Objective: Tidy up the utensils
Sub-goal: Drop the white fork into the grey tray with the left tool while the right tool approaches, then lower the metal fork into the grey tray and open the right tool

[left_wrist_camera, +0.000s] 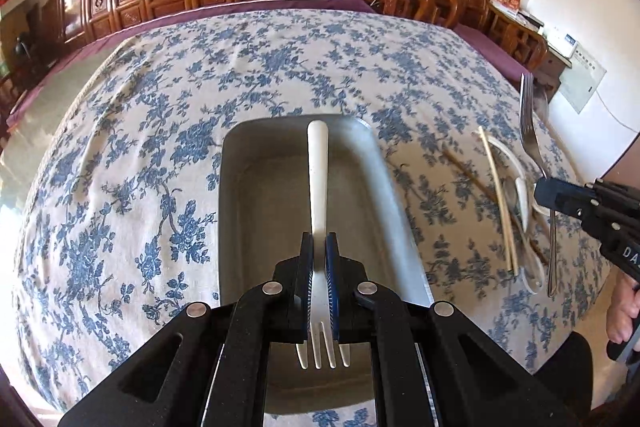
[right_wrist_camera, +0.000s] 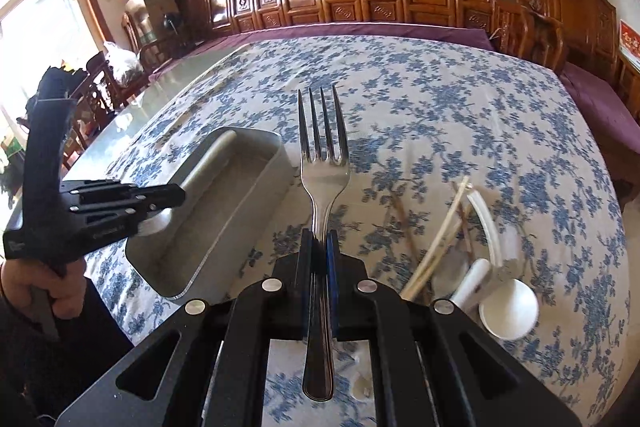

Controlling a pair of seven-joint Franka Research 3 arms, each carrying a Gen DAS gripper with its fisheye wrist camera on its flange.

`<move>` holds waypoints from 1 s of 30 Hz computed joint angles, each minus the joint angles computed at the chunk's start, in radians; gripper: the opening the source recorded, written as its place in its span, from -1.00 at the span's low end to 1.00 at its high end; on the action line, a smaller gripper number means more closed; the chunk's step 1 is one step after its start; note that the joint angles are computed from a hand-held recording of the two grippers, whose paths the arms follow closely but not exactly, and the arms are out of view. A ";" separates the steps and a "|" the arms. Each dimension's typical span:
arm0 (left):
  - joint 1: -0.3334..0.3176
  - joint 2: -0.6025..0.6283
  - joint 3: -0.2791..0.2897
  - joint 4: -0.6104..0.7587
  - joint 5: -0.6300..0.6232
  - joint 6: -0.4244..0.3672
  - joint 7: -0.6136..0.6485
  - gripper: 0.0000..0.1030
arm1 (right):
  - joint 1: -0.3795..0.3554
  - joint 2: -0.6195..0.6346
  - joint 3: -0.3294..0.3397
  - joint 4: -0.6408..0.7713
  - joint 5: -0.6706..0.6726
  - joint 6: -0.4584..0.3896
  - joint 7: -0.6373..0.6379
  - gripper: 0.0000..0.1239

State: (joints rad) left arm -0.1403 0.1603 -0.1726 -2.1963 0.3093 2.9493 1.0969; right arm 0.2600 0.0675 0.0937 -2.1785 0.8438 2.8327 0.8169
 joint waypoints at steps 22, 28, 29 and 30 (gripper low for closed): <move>0.084 -0.115 0.069 -0.125 0.135 0.119 -0.120 -0.49 | 0.079 0.150 0.073 0.216 -0.057 -0.044 0.157 -0.86; 0.103 -0.123 0.067 -0.136 0.139 0.133 -0.117 -0.49 | 0.146 0.239 0.036 0.265 -0.282 -0.018 0.355 -0.86; 0.104 -0.122 0.067 -0.136 0.138 0.134 -0.116 -0.49 | 0.149 0.251 0.034 0.270 -0.312 -0.018 0.379 -0.86; 0.105 -0.123 0.066 -0.138 0.139 0.136 -0.117 -0.49 | 0.155 0.264 0.028 0.275 -0.346 -0.023 0.409 -0.86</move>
